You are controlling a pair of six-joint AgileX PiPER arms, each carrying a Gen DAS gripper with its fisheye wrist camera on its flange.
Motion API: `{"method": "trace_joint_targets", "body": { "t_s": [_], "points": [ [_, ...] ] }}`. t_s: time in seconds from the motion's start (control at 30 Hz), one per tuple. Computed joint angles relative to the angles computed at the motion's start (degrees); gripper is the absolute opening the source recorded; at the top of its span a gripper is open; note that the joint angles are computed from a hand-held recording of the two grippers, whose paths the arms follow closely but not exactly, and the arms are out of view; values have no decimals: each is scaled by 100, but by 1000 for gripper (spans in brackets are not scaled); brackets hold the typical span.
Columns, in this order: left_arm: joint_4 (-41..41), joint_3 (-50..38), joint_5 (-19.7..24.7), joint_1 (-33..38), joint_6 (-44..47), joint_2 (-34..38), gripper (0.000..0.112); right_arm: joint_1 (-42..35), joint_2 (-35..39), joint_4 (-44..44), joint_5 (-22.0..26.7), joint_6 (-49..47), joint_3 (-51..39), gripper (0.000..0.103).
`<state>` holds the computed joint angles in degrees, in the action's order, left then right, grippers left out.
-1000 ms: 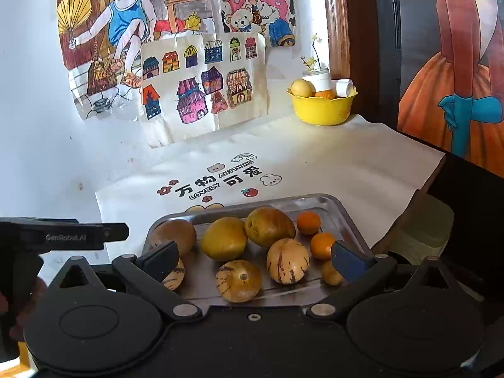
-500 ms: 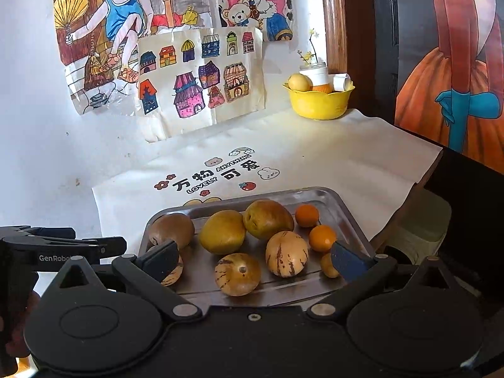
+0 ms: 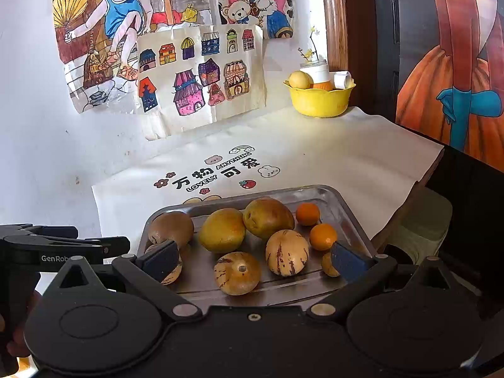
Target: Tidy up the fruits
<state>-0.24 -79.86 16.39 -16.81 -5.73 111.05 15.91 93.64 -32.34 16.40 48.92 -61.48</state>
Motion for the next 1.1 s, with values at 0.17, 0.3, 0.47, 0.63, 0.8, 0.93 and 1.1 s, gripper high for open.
{"method": "trace_joint_targets", "body": {
  "t_s": [0.17, 0.3, 0.47, 0.63, 0.8, 0.93, 1.1],
  "points": [
    [-58, -23, 18, -2, 70, 29, 103, -9, 17, 50, -24, -48, 16, 103],
    [-3, -34, 9, -11, 33, 39, 103, -28, 38, 89, -51, -89, 12, 103],
    [37, -31, 2, -19, 23, 33, 103, -23, 55, 71, -57, -61, 8, 103],
    [-45, -11, -5, -4, 82, 16, 103, -19, 59, -1, -87, 13, 31, 103],
    [-69, -17, -15, 6, 126, 23, 103, -23, 49, 37, -78, -35, 28, 103],
    [-68, -21, -28, 16, 147, 20, 103, -31, 43, 57, -89, -53, 31, 103],
    [354, -43, 12, -33, -234, 36, 103, -22, 53, -4, -98, 12, 35, 103]
  ]
}}
